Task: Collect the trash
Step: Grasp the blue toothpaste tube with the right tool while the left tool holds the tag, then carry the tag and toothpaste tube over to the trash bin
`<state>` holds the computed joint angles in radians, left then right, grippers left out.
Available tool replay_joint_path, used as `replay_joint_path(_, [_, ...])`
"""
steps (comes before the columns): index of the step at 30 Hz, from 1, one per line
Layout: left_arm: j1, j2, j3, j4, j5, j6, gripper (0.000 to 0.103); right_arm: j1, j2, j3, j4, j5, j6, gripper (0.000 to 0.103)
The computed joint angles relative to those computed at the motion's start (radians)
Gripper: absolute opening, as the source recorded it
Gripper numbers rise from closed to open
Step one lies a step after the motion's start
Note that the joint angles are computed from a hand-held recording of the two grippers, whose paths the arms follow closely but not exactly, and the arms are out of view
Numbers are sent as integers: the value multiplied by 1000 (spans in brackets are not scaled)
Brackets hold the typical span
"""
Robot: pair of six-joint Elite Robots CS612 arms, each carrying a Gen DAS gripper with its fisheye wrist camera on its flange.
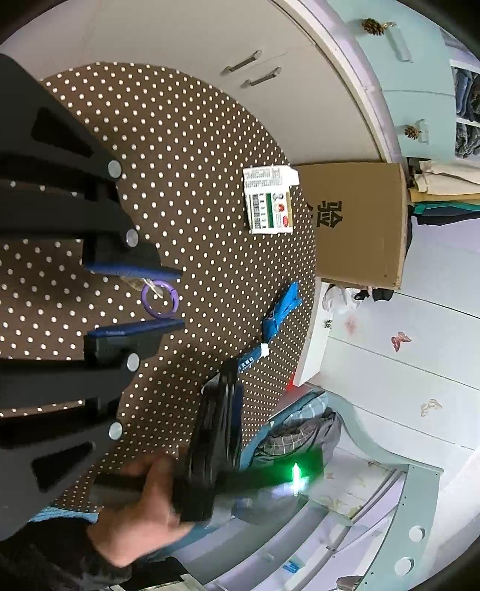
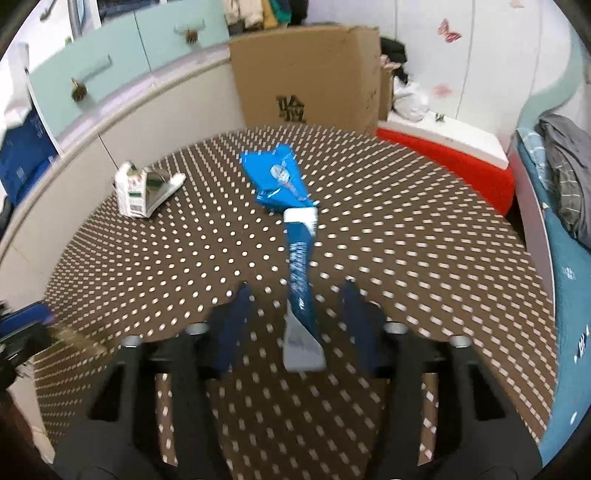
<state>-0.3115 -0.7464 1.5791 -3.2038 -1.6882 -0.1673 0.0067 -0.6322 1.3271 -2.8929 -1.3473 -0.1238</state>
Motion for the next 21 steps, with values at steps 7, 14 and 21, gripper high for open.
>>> replay_joint_path(7, [0,-18,19,-11,20,3,21,-1,-10,23,-48,13,4,10])
replay_joint_path(14, [-23,-17,-9,-11,-12,35,21,-64,-88,153,-197,119,89,10])
replay_joint_path(21, [-63,-10,-57,-9,-60,87,21,-139,-174,278,-366,153,174,10])
